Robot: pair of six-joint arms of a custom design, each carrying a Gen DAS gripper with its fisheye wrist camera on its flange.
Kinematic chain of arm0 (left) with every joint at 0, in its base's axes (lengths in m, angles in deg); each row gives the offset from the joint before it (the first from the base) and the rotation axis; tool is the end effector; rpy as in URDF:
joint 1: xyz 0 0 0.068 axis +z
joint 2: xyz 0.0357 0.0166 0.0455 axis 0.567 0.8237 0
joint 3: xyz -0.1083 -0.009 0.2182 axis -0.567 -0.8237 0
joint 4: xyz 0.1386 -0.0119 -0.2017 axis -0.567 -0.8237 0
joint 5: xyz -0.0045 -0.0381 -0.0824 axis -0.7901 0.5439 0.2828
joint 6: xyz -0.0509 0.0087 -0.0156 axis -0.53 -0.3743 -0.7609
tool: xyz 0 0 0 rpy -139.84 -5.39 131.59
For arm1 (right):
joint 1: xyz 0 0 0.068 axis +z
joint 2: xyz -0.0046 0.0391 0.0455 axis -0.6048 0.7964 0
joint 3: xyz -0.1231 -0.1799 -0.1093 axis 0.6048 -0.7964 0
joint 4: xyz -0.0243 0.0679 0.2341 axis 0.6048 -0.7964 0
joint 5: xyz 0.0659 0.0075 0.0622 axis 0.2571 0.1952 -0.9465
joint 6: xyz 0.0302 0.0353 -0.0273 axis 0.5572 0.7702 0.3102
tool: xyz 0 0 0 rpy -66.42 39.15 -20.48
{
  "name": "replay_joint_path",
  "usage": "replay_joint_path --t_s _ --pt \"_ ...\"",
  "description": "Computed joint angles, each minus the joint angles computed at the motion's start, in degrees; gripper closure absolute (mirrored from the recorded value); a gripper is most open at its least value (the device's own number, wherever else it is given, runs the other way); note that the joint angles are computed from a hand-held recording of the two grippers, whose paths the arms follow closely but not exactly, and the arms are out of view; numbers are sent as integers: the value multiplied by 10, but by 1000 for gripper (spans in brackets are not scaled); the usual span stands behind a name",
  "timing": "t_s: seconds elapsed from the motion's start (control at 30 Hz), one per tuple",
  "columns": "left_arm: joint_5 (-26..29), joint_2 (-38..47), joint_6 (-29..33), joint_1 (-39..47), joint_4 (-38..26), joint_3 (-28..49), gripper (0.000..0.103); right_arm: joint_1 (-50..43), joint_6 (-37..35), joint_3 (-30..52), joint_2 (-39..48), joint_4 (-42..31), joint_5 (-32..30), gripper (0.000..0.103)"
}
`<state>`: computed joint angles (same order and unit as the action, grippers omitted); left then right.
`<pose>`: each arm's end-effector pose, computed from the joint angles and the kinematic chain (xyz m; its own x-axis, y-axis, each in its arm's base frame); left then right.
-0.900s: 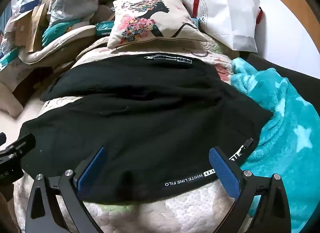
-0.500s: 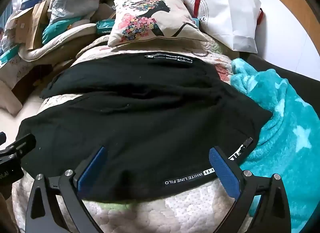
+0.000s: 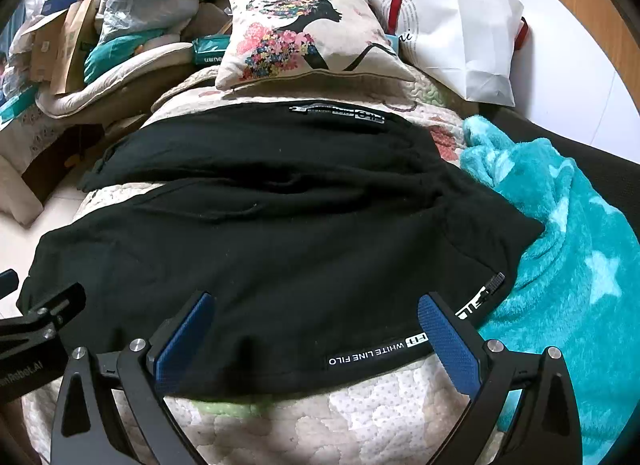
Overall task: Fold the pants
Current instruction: 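Position both grippers open over the waistband of the black pants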
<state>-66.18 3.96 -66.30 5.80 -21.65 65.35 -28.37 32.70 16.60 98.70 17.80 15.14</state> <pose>0.2078 -0.0946 0.2499 -0.7226 -0.3565 -0.5923 -0.4375 0.8992 -0.0075 0.2518 0.0398 0.2670 -0.6636 -0.2842 -0.6920 -0.2880 0.9508 -0.1144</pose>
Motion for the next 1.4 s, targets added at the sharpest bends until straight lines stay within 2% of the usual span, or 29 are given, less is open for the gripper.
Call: replay_joint_path --t_s 0.27,0.63,0.83,1.07,1.17,1.4 --pt "28 28 10 11 4 -2 0 -4 -2 2 4 -2 2 0" --pt "28 44 21 11 7 -10 0 -9 -6 5 4 -3 0 0" --pt "94 -4 24 54 62 -65 0 -11 -9 7 3 -5 0 0" --pt "70 -17 24 34 75 -80 0 -6 -21 3 -8 0 19 0" --pt "41 -20 15 10 53 -69 0 -6 -22 4 -9 2 27 0" --pt "-133 -42 -12 -125 6 -50 0 -13 -23 1 -40 8 20 0"
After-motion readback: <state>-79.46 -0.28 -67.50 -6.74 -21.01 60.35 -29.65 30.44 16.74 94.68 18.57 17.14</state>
